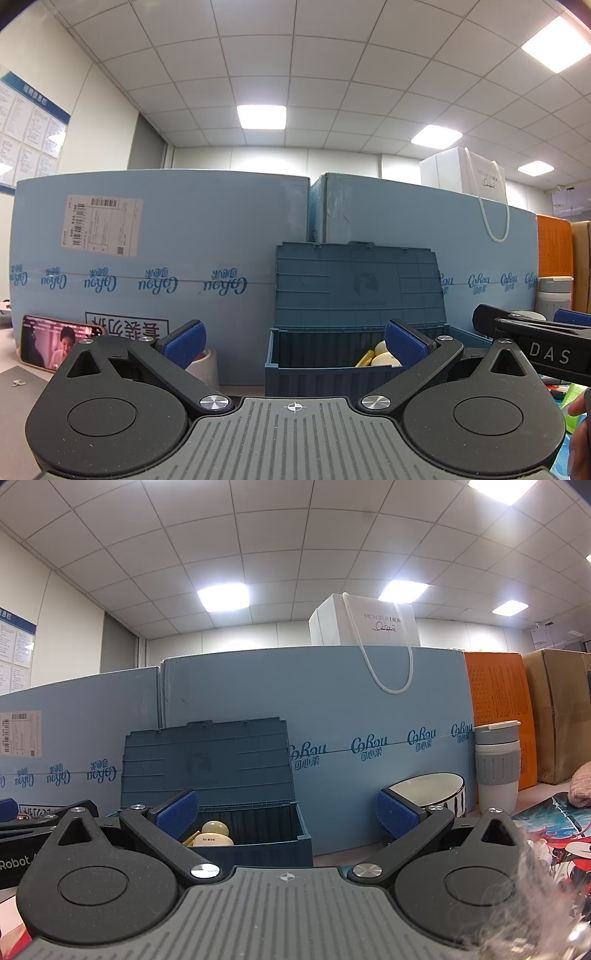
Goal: Organize rigid objects
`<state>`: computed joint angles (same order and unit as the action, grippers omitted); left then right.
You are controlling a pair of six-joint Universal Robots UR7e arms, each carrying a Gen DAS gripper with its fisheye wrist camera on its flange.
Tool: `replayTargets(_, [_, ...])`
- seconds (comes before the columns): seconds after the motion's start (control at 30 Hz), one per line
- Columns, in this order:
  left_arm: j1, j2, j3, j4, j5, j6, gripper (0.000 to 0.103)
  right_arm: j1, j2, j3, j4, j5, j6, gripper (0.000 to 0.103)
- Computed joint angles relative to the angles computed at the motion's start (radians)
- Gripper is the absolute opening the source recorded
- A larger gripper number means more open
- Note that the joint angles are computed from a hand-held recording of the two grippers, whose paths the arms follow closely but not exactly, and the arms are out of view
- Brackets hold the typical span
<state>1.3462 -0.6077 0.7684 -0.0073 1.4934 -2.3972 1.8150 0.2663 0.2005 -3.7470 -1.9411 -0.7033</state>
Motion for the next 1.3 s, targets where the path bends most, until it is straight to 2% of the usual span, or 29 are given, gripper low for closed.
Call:
replayTargets(0.33, [0.006,0.010,-0.027,0.044,0.031,-0.007,0.103,-0.001,-0.002,0.002,0.005,-0.002,0.006,0.103])
replayTargets(1.3, [0.004,0.002,-0.009,0.027,0.029,0.007,0.103,-0.001,-0.015,0.031,-0.018,0.000,0.007,0.103])
